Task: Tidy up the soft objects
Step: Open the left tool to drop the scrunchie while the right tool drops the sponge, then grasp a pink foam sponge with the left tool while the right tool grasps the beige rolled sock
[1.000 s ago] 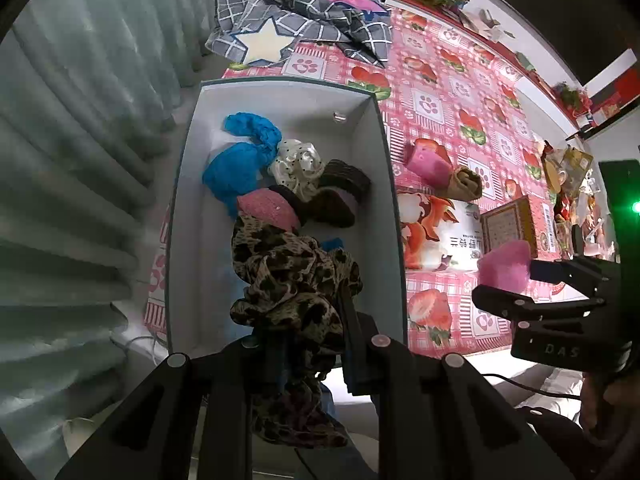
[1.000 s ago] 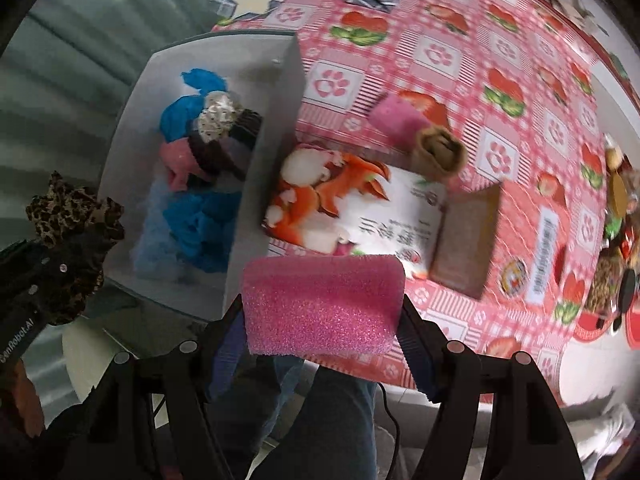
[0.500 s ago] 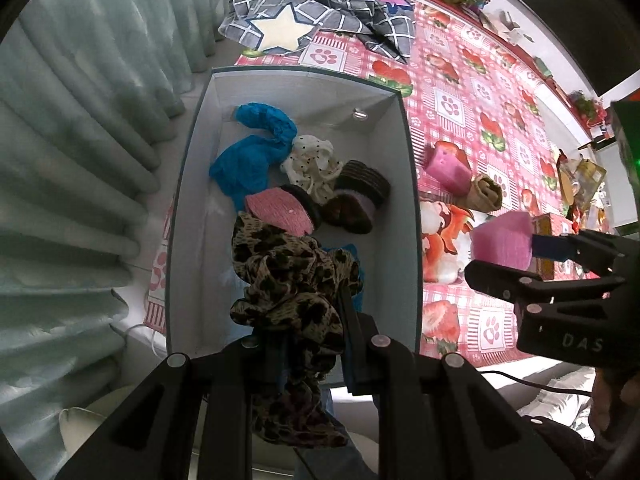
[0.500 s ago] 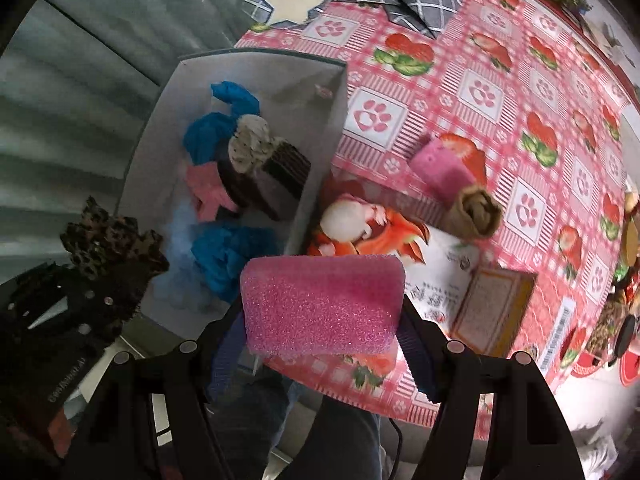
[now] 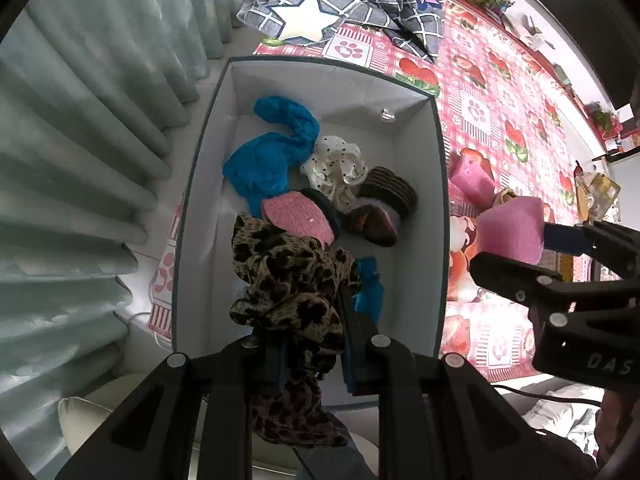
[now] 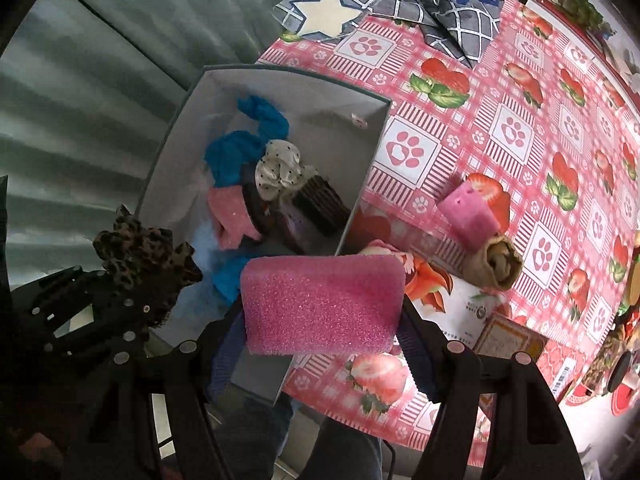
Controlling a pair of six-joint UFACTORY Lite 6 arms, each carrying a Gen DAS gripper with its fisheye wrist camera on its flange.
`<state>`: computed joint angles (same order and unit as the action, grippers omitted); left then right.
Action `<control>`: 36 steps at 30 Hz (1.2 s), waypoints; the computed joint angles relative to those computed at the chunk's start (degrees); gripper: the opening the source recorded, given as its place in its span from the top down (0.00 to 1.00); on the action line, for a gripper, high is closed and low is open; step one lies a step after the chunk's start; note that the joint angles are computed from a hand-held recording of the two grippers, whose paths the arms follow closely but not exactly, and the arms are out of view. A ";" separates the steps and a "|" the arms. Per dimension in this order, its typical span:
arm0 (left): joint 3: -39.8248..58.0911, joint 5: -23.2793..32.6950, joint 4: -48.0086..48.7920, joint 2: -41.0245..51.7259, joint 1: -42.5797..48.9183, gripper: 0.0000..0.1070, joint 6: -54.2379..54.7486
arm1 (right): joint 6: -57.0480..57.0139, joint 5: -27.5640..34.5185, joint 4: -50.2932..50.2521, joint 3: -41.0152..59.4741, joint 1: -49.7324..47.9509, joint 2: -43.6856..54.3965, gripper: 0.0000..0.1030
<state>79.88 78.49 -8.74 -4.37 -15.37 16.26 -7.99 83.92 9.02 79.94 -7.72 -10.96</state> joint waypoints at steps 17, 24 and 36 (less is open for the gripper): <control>0.37 -1.11 -0.72 1.26 -0.04 0.79 -0.96 | 3.10 -0.92 1.81 6.63 3.76 5.74 0.31; 0.72 -2.33 -1.15 -0.13 0.05 0.23 -1.60 | 3.39 -0.31 3.91 10.31 4.39 8.93 0.29; 5.66 -1.10 -3.79 2.63 -0.41 0.04 -3.92 | 0.99 6.89 11.13 12.73 -7.91 7.89 0.01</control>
<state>85.54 77.38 -12.54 -1.74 -15.79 12.33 -7.00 90.80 20.15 92.67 -15.63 -3.07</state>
